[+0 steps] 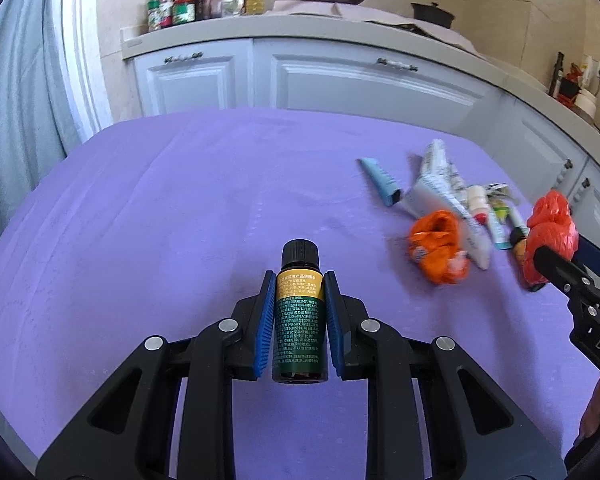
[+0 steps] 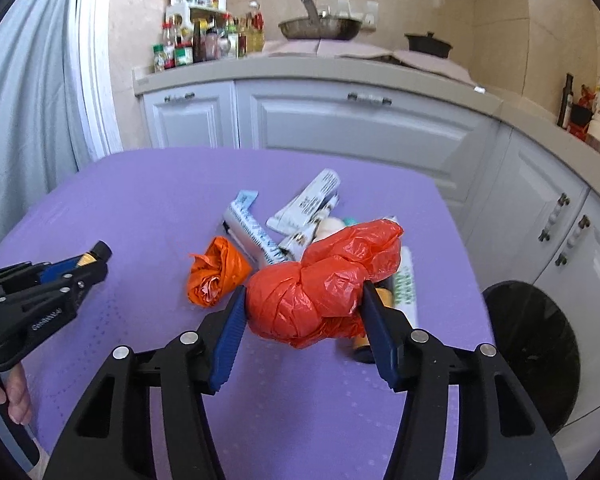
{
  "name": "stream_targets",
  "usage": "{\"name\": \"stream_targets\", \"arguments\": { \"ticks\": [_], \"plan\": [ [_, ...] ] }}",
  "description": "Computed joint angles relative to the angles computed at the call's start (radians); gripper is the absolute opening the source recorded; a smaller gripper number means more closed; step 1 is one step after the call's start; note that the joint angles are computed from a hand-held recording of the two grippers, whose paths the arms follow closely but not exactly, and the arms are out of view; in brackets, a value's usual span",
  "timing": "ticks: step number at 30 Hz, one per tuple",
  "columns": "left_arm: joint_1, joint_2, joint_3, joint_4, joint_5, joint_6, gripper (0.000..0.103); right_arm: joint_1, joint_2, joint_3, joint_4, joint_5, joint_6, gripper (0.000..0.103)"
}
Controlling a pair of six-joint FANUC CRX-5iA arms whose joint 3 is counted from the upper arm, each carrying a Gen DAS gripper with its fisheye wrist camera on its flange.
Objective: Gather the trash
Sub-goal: 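Carry the bottle and red bag over the bin and open both grippers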
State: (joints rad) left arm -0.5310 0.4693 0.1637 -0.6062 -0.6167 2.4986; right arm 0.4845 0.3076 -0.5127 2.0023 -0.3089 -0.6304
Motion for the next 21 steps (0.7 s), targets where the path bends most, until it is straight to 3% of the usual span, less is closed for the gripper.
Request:
{"name": "stream_targets", "arguments": {
  "ticks": [7, 13, 21],
  "plan": [
    [-0.055, 0.022, 0.059, 0.024, 0.033, -0.044, 0.023, -0.07, -0.098, -0.097, 0.112, -0.037, -0.1, 0.056],
    [-0.105, 0.088, 0.151, 0.093, 0.07, -0.137, 0.023, -0.122, -0.18, -0.199, 0.067, -0.11, -0.092, 0.056],
    [-0.178, 0.231, 0.349, 0.175, 0.039, -0.282, 0.023, -0.233, -0.253, -0.303, 0.088, -0.159, -0.138, 0.056]
  ]
}}
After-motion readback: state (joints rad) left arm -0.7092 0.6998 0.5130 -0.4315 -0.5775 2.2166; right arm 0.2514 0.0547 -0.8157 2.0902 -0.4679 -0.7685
